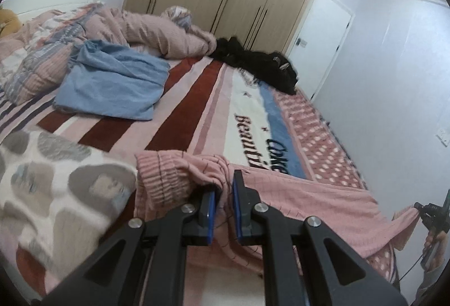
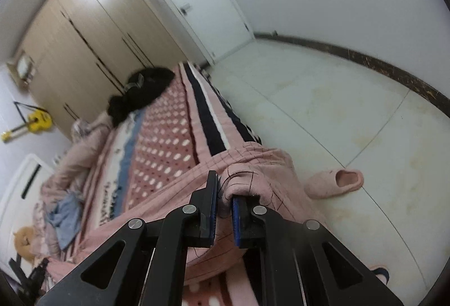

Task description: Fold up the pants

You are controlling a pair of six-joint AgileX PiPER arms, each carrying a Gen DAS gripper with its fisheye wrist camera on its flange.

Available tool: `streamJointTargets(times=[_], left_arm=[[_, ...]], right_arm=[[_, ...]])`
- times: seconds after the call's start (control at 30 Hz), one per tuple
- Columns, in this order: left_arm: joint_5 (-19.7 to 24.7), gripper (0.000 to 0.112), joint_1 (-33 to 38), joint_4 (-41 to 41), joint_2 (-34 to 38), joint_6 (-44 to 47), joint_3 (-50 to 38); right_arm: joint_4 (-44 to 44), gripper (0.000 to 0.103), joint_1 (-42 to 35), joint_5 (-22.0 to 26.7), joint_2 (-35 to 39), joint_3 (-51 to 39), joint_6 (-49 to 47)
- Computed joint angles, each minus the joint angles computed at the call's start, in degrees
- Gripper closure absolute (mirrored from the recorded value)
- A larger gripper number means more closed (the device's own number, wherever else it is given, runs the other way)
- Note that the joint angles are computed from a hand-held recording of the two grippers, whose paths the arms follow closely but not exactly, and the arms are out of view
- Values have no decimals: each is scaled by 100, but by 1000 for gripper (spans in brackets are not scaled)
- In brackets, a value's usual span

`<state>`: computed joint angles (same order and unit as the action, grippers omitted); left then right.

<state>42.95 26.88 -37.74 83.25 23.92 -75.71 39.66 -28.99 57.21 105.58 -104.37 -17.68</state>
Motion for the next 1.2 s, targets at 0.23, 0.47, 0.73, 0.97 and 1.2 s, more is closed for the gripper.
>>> streamJointTargets(times=[0.23, 0.47, 0.73, 0.97, 1.2], left_arm=[[246, 101, -558, 1456, 1690, -1271, -1593], [318, 72, -616, 1548, 2284, -1541, -2061], [461, 47, -162, 739, 1539, -433, -1473], [650, 43, -352, 817, 1328, 97, -1475], [1413, 43, -684, 622, 1904, 429, -1986]], right_arm=[[-1528, 99, 686, 576, 1543, -2033, 1350], [-1648, 96, 862, 846, 2282, -2808, 1497], [-1441, 61, 1096, 189, 1035, -937, 500], [-902, 47, 1949, 110, 149, -87, -833], [-954, 38, 3001, 377, 672, -644, -1810]])
